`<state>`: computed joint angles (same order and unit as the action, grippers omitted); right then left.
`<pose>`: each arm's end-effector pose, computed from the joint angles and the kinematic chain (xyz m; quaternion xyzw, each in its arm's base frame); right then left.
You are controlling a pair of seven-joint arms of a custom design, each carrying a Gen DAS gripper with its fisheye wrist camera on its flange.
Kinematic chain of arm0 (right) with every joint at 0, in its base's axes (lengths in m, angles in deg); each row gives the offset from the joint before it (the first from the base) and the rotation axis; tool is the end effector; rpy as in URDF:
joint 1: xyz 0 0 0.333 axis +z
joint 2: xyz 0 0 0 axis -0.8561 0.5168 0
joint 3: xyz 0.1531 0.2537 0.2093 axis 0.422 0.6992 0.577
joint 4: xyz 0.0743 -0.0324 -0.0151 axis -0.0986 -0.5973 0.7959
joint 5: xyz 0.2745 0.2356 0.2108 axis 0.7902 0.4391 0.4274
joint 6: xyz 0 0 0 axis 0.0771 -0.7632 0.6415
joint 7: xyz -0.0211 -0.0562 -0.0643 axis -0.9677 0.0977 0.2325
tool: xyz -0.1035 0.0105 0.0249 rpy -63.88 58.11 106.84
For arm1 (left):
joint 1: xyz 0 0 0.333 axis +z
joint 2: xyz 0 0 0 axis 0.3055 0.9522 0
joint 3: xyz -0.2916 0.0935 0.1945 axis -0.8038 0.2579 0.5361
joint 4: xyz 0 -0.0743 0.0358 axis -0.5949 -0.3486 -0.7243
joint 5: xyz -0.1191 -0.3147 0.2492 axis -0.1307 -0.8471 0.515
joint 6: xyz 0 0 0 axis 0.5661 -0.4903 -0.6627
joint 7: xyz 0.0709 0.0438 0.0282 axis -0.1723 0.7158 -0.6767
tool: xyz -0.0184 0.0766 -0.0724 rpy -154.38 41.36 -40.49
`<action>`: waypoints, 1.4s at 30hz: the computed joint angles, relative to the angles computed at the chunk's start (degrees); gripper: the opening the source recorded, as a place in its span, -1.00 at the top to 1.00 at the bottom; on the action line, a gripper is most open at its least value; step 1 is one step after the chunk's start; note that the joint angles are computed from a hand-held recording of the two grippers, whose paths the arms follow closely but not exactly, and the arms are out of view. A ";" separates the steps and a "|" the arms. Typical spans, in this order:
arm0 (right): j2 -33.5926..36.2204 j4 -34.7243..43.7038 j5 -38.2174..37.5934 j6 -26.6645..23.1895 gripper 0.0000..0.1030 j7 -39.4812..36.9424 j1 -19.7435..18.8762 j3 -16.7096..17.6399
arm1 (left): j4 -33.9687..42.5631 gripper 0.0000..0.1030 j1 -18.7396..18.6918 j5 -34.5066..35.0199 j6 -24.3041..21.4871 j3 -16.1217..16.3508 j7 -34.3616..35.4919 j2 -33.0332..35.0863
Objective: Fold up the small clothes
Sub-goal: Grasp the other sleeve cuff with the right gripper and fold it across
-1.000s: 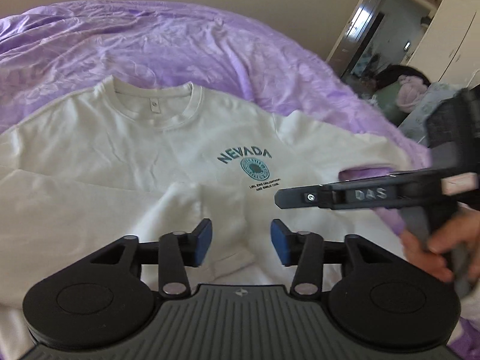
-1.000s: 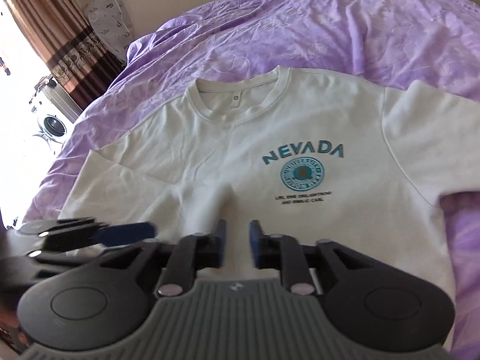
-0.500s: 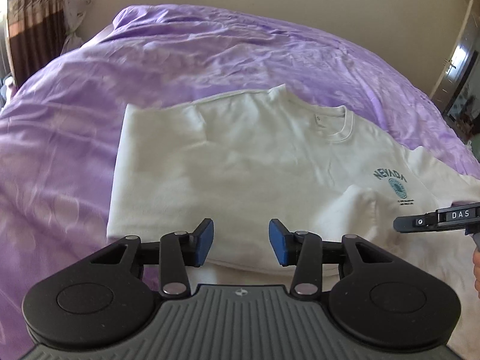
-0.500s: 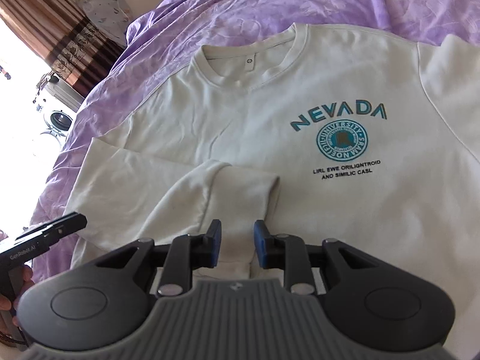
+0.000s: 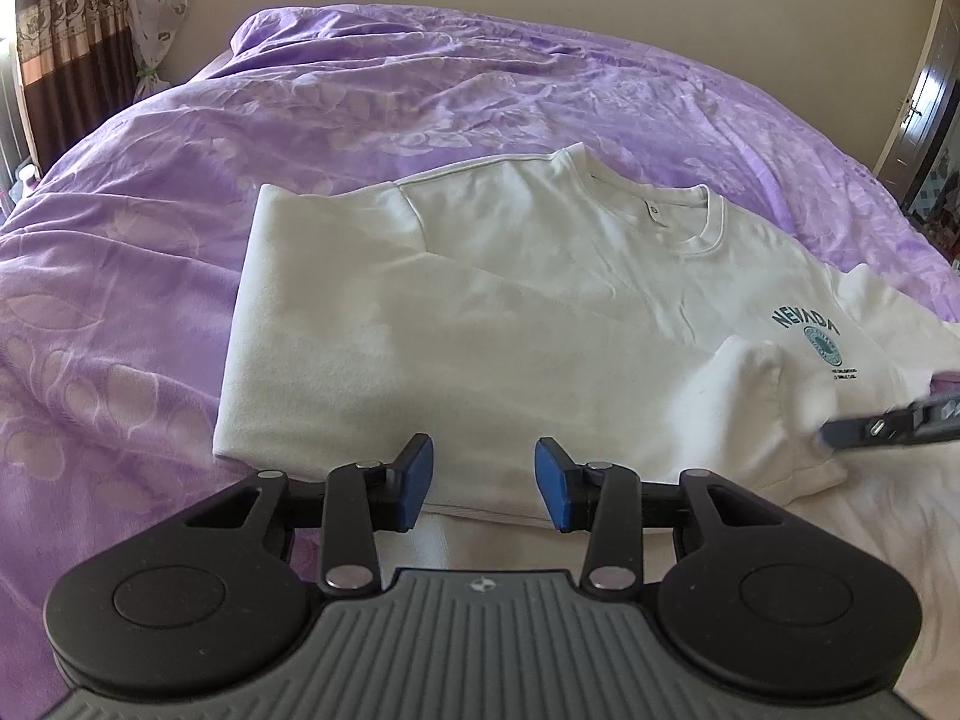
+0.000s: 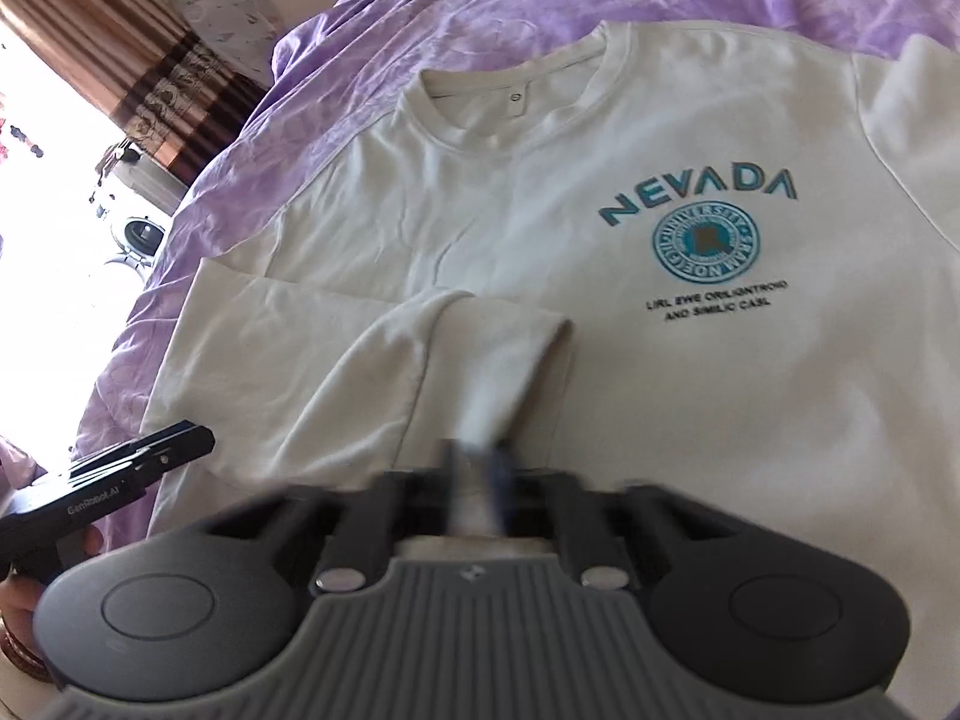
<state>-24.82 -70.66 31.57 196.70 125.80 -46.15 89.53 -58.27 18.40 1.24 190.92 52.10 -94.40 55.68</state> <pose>0.6817 0.2873 0.3454 -0.7697 0.5325 0.1134 0.3335 0.4974 -0.1208 0.3790 -0.7634 0.5428 -0.2503 0.2448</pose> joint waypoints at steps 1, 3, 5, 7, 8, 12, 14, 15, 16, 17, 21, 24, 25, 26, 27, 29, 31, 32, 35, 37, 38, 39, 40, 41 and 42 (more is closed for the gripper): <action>-0.66 -0.66 2.00 0.61 1.00 -1.68 -0.91 0.91 | -0.02 0.12 -0.06 -0.26 -0.29 -0.04 0.23 -0.01; -2.24 -1.65 6.86 0.25 1.00 -6.19 -2.98 2.68 | -0.06 0.15 -0.24 -1.94 -0.99 -0.09 1.66 0.14; -3.59 -2.27 9.61 -1.31 1.00 -9.14 -3.66 2.73 | -0.01 0.21 -0.47 -3.09 -1.91 -0.21 2.79 0.29; -4.15 -2.51 8.13 -3.40 1.00 -7.46 -2.66 0.92 | -0.12 0.26 -0.69 -4.41 -2.70 -0.27 4.23 0.23; -4.13 -2.69 6.54 -4.18 1.00 -5.83 -1.94 -0.14 | -0.16 0.26 -0.73 -4.38 -2.76 -0.28 4.25 0.19; -2.51 -3.41 0.19 -5.56 1.00 0.01 0.20 -2.60 | -0.28 0.26 -0.82 -4.61 -2.96 -0.31 4.50 0.07; -2.28 -3.71 -0.82 -6.15 0.97 0.49 0.16 -2.50 | -0.42 0.26 -0.71 -3.42 -2.85 -0.30 3.34 -0.17; -2.60 -3.90 -0.61 -5.69 0.95 -0.09 0.00 -2.21 | -0.48 0.26 -0.54 -2.01 -2.40 -0.25 1.86 -0.36; -3.07 -4.14 0.17 -5.05 0.83 -1.06 -0.34 -1.78 | -0.48 0.26 -0.32 -0.38 -1.77 -0.19 0.03 -0.60; -3.52 -4.32 1.20 -4.42 0.34 -1.97 -0.69 -1.39 | -0.41 0.26 0.01 2.25 -1.09 -0.12 -2.80 -0.90; -3.32 -3.29 3.02 -1.70 -0.10 -2.60 -0.36 -1.38 | -0.37 0.26 0.83 10.54 -2.29 -0.22 -12.95 -3.44; -0.01 -0.08 -0.47 -2.90 0.07 3.11 0.86 -2.60 | -1.16 0.25 0.96 10.33 -6.83 -0.81 -14.07 -6.06; 1.08 0.81 -1.00 -3.42 0.21 4.71 0.87 -2.58 | -1.48 0.24 1.10 10.30 -8.04 -0.89 -14.45 -6.90; 1.89 1.39 -0.60 -3.83 0.33 5.22 0.43 -2.02 | -1.61 0.24 1.23 9.12 -8.97 -0.84 -13.62 -7.57; 2.38 1.74 0.24 -4.22 0.45 4.86 -0.22 -1.19 | -1.71 0.23 1.38 6.91 -9.90 -0.67 -11.88 -8.10; 2.35 1.97 1.82 -4.70 0.97 3.82 -1.04 0.13 | -1.76 0.24 1.84 1.99 -12.11 -0.51 -8.63 -8.92; 0.96 1.63 3.37 -3.66 0.98 1.22 -1.36 1.10 | -1.69 0.24 2.80 -0.86 -12.17 -0.11 -7.21 -9.52; 0.00 1.59 3.62 -2.81 0.98 -0.58 -1.18 1.36 | -1.72 0.24 3.43 -1.81 -11.69 0.18 -6.66 -9.80; -1.71 4.17 4.10 -2.33 0.98 -4.13 -0.49 1.88 | -1.19 0.23 5.30 -3.36 -10.11 0.58 -4.86 -9.84; -2.32 7.11 4.99 -2.13 0.98 -6.35 -0.09 2.32 | -0.63 0.24 6.24 -3.72 -9.40 0.48 -3.96 -9.58; -2.31 8.96 5.80 -1.93 0.99 -7.46 0.04 2.63 | -0.40 0.24 6.71 -3.45 -8.65 0.45 -4.15 -9.36; -2.49 10.52 7.01 -1.70 0.99 -8.73 -0.05 3.02 | -0.22 0.24 7.03 -3.61 -8.10 0.45 -4.00 -9.19; -2.57 12.09 8.34 -1.33 0.99 -10.02 -0.15 3.37 | 0.13 0.23 7.26 -4.02 -7.62 0.50 -3.37 -8.81; -2.67 13.52 9.61 -0.70 0.99 -11.29 -0.21 3.60 | 0.40 0.23 7.32 -4.37 -7.52 0.31 -2.98 -8.52; -2.86 14.66 10.67 0.05 0.99 -12.44 -0.27 3.67 | 0.69 0.24 7.38 -4.59 -7.48 0.14 -2.73 -8.16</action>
<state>-27.69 -56.00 42.25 196.75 113.36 -46.42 93.20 -57.58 25.78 -3.36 183.43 52.24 -97.14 47.52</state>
